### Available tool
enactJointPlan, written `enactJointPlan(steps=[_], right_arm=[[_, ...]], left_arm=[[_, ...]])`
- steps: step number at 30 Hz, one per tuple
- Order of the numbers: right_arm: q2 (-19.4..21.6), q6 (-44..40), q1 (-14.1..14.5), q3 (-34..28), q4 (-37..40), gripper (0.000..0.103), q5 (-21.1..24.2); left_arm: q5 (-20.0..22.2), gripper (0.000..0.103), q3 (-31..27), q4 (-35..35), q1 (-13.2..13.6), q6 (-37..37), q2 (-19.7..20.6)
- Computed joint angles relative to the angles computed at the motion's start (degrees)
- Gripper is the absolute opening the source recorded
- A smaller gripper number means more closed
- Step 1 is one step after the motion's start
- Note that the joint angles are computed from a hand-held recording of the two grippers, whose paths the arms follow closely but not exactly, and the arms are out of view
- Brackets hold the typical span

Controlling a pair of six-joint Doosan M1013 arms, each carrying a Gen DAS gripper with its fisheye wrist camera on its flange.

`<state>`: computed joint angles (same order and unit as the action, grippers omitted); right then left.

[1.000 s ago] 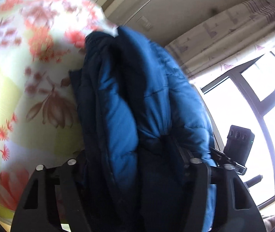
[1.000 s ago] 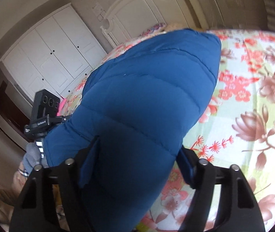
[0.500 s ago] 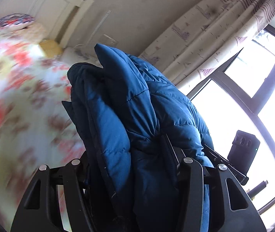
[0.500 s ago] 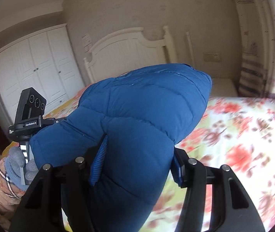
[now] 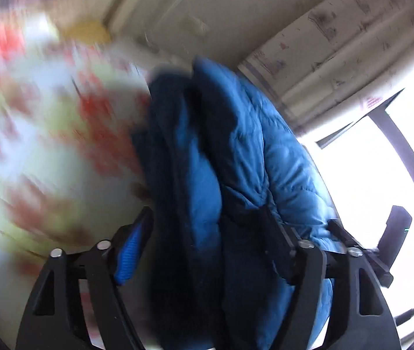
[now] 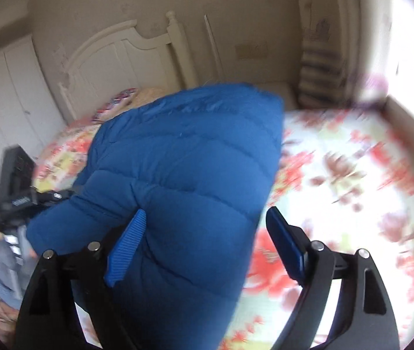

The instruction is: Fold large clothes

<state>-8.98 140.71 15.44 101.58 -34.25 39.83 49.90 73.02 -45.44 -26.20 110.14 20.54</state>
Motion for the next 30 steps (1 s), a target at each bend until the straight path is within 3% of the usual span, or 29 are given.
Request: enactJointPlan(steps=[2, 3, 4, 7, 8, 9, 13, 15, 16, 17, 18, 22, 23, 25, 27, 30], right_arm=[[-0.3, 3.3, 2.7, 0.1, -6.0, 0.084, -1.5], [-0.3, 0.4, 3.7, -0.3, -4.5, 0.084, -3.3], [0.1, -0.1, 5.2, -0.8, -5.9, 0.083, -3.5], [4.1, -3.8, 11.9, -3.6, -13.0, 0.070, 2.0], [5.4, -5.1, 13.6, -3.9, -15.3, 0.059, 4.0], [7.0, -7.0, 15.1, -4.5, -16.5, 0.041, 6.4], [9.6, -3.7, 18.7, -3.6, -26.0, 0.038, 11.6], [8.6, -6.6, 19.7, -2.9, -24.4, 0.037, 10.5], [7.6, -11.3, 19.6, -2.6, -20.3, 0.039, 7.9], [6.4, -15.7, 19.5, -2.1, -15.5, 0.047, 5.9], [5.1, -17.1, 19.9, -1.3, -13.7, 0.049, 4.8], [-0.3, -5.9, 21.6, 2.2, -18.3, 0.061, 4.1], [-2.0, -1.0, 21.8, 3.2, -20.3, 0.068, 4.1], [-5.1, 11.6, 22.5, 4.6, -26.0, 0.079, 6.7], [-7.4, 22.1, 23.1, 5.7, -31.1, 0.094, 10.1], [-8.6, 32.5, 25.7, 4.8, -36.5, 0.101, 21.3]], left_arm=[[-10.3, 0.076, 0.8, 9.6, -1.6, -2.5, -2.5], [-13.0, 0.080, 0.4, 11.5, -2.0, -3.0, -3.0], [-12.9, 0.083, -1.4, 12.8, -2.3, -3.7, -2.6], [-6.8, 0.090, -9.1, 22.0, -4.7, -7.6, 0.7], [-4.2, 0.092, -11.7, 23.1, -5.3, -6.7, 2.3], [-2.3, 0.095, -13.2, 24.6, -6.1, -6.6, 3.3], [10.6, 0.099, -20.1, 32.7, -8.6, -7.6, 9.5], [9.3, 0.099, -19.1, 28.2, -7.3, -7.8, 9.5], [9.3, 0.099, -18.8, 27.0, -6.8, -8.6, 9.3], [8.2, 0.099, -17.4, 26.4, -6.3, -9.8, 8.4], [5.3, 0.099, -15.4, 28.6, -6.4, -12.0, 6.9], [-15.9, 0.099, -1.7, 41.4, -7.6, -20.9, -3.4], [-18.8, 0.099, 0.6, 46.4, -8.2, -24.6, -5.4], [-21.6, 0.099, 4.7, 60.7, -9.9, -35.4, -9.6], [-22.1, 0.099, 6.8, 67.0, -11.1, -40.6, -12.6], [-24.4, 0.099, 11.6, 78.8, -13.2, -54.0, -17.9]])
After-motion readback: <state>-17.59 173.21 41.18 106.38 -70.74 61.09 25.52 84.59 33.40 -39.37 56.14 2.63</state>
